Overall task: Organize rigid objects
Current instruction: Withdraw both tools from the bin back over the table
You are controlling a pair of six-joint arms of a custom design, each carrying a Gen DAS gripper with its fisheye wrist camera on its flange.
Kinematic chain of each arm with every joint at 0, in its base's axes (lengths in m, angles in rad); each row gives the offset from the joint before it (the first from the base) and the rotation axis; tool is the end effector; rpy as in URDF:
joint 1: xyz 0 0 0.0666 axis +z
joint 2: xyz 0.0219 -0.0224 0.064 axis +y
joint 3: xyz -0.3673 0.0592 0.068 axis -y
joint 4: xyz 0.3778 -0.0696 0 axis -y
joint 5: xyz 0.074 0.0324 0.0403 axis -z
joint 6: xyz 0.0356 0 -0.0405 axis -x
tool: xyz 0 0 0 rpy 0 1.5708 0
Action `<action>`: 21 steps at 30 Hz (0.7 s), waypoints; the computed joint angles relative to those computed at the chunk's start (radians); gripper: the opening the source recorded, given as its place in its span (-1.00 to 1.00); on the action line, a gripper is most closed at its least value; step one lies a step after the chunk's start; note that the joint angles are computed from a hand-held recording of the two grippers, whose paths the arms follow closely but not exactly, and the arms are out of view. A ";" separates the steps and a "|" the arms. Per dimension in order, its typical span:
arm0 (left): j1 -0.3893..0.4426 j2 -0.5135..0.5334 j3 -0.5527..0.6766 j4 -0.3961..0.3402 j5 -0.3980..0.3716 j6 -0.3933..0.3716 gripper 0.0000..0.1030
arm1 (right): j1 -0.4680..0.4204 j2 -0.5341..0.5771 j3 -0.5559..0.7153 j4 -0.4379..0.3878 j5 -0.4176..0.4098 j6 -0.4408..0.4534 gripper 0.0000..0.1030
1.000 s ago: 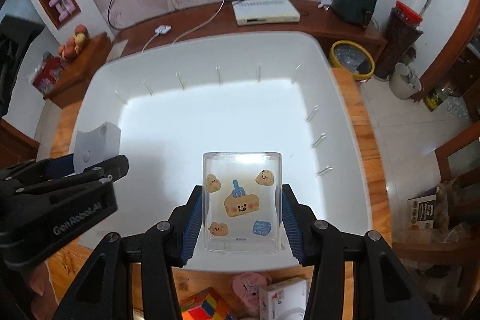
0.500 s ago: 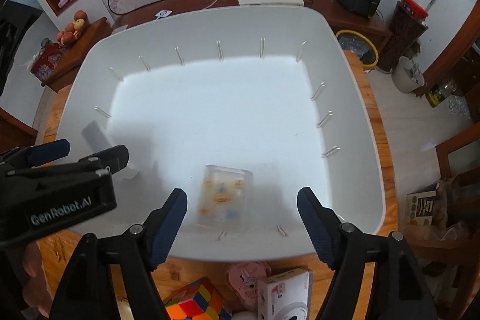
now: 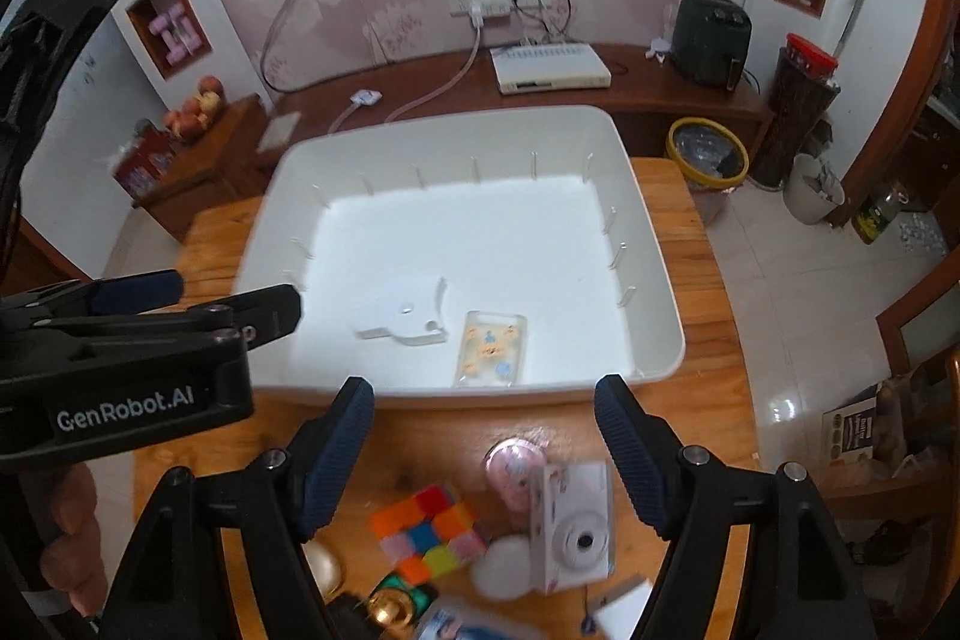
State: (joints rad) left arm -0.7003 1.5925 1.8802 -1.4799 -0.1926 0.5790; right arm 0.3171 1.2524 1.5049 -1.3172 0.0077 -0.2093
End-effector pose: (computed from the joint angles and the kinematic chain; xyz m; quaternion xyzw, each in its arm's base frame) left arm 0.3866 -0.3175 0.5022 0.0412 0.9769 -0.0360 0.2066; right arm 0.3710 0.1211 0.4992 -0.0512 0.9668 0.0615 0.2427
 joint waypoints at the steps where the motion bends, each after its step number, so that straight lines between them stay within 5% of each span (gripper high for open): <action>1: -0.008 -0.015 -0.007 -0.001 -0.008 -0.001 0.76 | 0.006 -0.016 0.003 -0.013 0.005 -0.001 0.49; 21: -0.190 -0.224 -0.120 -0.079 -0.166 0.114 0.76 | 0.086 -0.269 -0.042 -0.122 0.111 -0.010 0.55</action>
